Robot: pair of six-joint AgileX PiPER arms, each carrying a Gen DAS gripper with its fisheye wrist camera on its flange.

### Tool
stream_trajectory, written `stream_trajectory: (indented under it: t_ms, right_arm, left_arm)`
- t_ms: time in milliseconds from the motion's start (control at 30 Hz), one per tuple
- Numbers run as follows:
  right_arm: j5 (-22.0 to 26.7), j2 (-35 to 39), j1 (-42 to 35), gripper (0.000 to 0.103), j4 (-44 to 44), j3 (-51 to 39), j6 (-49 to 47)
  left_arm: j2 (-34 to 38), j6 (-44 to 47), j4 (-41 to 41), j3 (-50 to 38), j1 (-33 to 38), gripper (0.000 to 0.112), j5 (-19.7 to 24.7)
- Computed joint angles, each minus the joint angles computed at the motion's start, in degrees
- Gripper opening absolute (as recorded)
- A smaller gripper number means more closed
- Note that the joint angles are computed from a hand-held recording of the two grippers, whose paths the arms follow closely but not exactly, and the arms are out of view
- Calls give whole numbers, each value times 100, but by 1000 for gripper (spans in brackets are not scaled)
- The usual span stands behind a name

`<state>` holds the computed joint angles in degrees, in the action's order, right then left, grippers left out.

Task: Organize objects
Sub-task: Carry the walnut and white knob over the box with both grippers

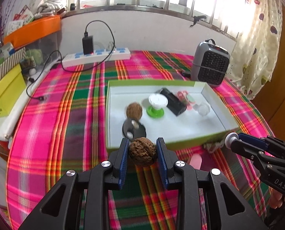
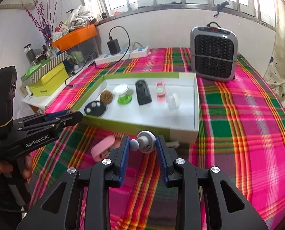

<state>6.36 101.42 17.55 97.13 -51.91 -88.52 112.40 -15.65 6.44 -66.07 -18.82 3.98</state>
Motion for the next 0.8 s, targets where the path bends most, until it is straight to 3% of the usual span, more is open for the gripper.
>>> stream_trajectory:
  t_ms: [233,400,800]
  right_arm:
    - [78,197,-190,30,-2319,-577,2181]
    - [230,540,-350,30,-4315,-1255,4099]
    - [854,1556,-567,30,-7093,-2817,6766]
  left_arm:
    - [311,1413,-1283,-757,98,27,380]
    - [701,1763,-1574,-1479,201,27,754]
    - [1646,1580,-1248,-3081,312,27,1559]
